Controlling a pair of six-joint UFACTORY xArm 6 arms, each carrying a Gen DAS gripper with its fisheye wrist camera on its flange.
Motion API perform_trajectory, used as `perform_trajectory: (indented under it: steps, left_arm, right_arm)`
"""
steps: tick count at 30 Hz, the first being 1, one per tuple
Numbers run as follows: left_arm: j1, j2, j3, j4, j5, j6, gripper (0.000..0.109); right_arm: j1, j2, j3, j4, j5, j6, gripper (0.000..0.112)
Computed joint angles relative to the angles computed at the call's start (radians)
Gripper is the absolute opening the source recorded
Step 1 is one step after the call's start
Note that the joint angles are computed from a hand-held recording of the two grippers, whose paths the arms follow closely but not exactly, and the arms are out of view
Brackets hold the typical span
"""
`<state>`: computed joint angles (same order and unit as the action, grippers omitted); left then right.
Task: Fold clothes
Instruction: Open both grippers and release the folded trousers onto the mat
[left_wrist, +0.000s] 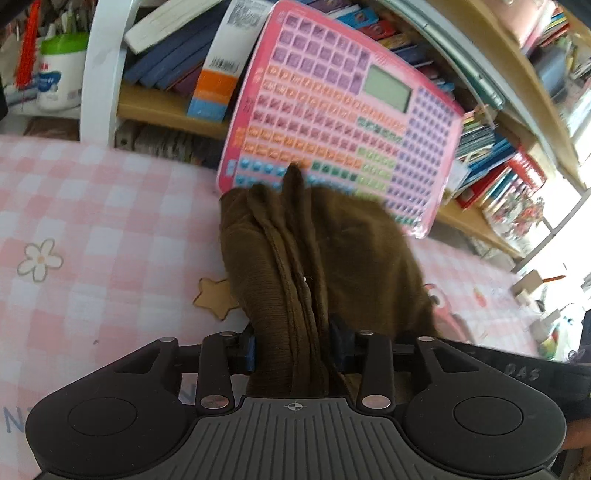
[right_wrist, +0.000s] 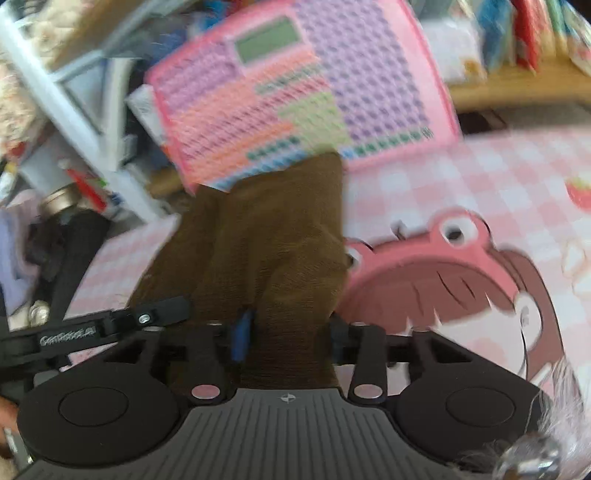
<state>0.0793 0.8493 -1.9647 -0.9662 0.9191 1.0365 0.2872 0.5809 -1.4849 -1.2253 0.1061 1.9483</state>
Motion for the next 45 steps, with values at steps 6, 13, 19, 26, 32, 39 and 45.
perform_trajectory:
  steps: [6, 13, 19, 26, 32, 39, 45]
  left_arm:
    - [0.001, -0.014, 0.019, -0.008, -0.010, 0.005, 0.044]
    - [-0.006, -0.171, 0.243, -0.174, -0.217, 0.189, 0.073]
    - [0.021, -0.309, 0.425, -0.288, -0.256, 0.353, 0.076]
    - [0.012, -0.452, 0.634, -0.349, -0.330, 0.561, 0.084]
    - [0.001, -0.544, 0.769, -0.414, -0.391, 0.695, 0.088]
    - [-0.011, -0.603, 0.849, -0.492, -0.440, 0.796, 0.094]
    - [-0.019, -0.636, 0.894, -0.519, -0.479, 0.804, 0.095]
  right_arm:
    - [0.007, -0.007, 0.010, 0.041, 0.023, -0.022, 0.048]
    - [0.066, -0.096, 0.063, 0.091, 0.207, -0.085, 0.071]
    - [0.161, -0.191, 0.134, 0.006, 0.369, -0.055, 0.080]
    - [0.281, -0.229, 0.170, -0.029, 0.537, -0.050, 0.081]
    - [0.358, -0.246, 0.201, -0.036, 0.626, -0.018, 0.085]
    - [0.399, -0.264, 0.235, 0.014, 0.658, 0.007, 0.086]
    - [0.431, -0.269, 0.244, 0.032, 0.722, 0.021, 0.089]
